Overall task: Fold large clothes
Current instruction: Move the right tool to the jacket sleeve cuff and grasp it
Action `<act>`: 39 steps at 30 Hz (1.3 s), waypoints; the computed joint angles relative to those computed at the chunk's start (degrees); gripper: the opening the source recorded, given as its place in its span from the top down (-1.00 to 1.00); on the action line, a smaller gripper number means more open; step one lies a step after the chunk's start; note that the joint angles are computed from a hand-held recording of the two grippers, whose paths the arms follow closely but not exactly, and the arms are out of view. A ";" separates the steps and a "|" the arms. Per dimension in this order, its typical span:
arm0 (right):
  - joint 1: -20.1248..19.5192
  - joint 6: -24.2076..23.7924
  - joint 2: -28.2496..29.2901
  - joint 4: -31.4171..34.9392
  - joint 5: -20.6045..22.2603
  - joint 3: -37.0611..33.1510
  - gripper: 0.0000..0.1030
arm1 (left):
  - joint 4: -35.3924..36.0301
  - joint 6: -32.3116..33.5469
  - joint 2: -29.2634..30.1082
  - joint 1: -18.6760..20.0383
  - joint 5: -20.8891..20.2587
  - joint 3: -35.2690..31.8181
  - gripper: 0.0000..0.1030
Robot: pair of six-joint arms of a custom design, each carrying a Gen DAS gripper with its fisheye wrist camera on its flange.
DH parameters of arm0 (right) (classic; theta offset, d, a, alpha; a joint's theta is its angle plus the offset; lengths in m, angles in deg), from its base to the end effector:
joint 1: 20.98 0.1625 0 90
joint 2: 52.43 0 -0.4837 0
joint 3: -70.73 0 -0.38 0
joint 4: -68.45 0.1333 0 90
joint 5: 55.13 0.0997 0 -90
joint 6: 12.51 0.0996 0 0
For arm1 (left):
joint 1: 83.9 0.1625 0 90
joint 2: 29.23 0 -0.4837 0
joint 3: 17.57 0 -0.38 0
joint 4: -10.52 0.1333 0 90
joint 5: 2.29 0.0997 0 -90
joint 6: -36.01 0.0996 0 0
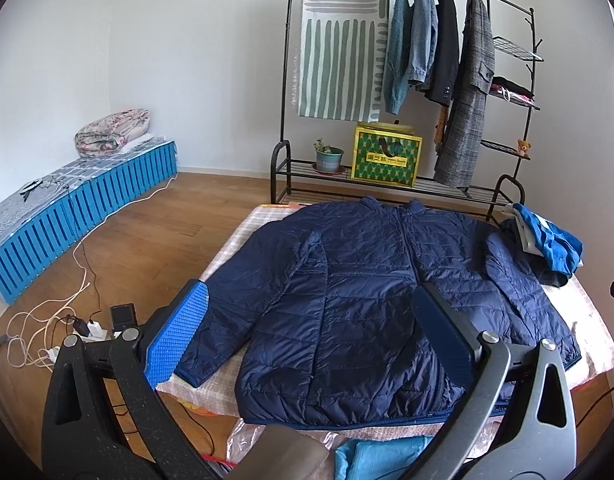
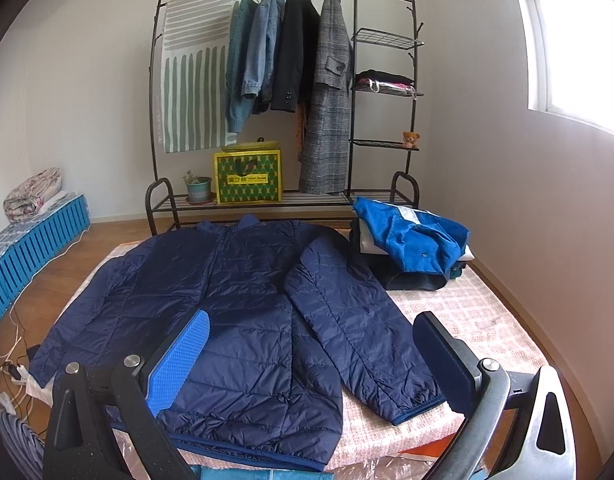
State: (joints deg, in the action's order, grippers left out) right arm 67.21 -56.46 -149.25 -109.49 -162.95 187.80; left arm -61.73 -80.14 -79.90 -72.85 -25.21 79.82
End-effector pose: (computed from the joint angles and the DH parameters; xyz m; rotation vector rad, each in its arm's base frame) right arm 0.0894 -0.4277 0.5675 0.5603 -2.0812 1.1937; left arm -0.5213 -0.3311 0.1533 0.1391 1.9470 -1.3327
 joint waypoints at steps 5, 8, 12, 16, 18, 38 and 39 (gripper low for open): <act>2.10 0.07 3.04 2.16 3.84 -0.68 -0.99 | 10.85 -9.50 -2.18 -0.19 -1.76 0.25 -1.00; 3.53 -1.55 5.60 2.58 7.04 -0.63 -0.99 | 20.32 -18.21 -2.83 -0.65 -4.44 -0.15 -1.00; 5.79 -3.44 9.97 6.20 10.23 -1.41 -0.88 | 30.42 -27.60 -3.44 -1.83 -8.69 0.28 -1.00; 8.44 -4.70 15.10 12.64 11.94 -2.95 -0.68 | 33.51 -33.25 -5.66 -3.52 -13.65 2.77 -1.00; 9.72 -5.45 17.49 15.80 12.88 -3.07 -0.49 | 34.83 -35.60 -6.63 -4.52 -16.48 3.82 -1.00; 19.44 -7.59 42.80 27.98 7.23 -0.97 0.18 | 31.61 -43.12 -13.16 -8.88 -32.47 11.19 -0.84; 19.92 -7.74 43.96 27.34 6.28 -1.09 0.18 | 30.93 -43.29 -13.50 -8.86 -32.75 11.75 -0.84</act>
State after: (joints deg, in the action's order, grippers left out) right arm 87.13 -64.20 -105.29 -82.16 -156.67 186.71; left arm -30.80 -123.43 -93.40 -81.70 -57.96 91.57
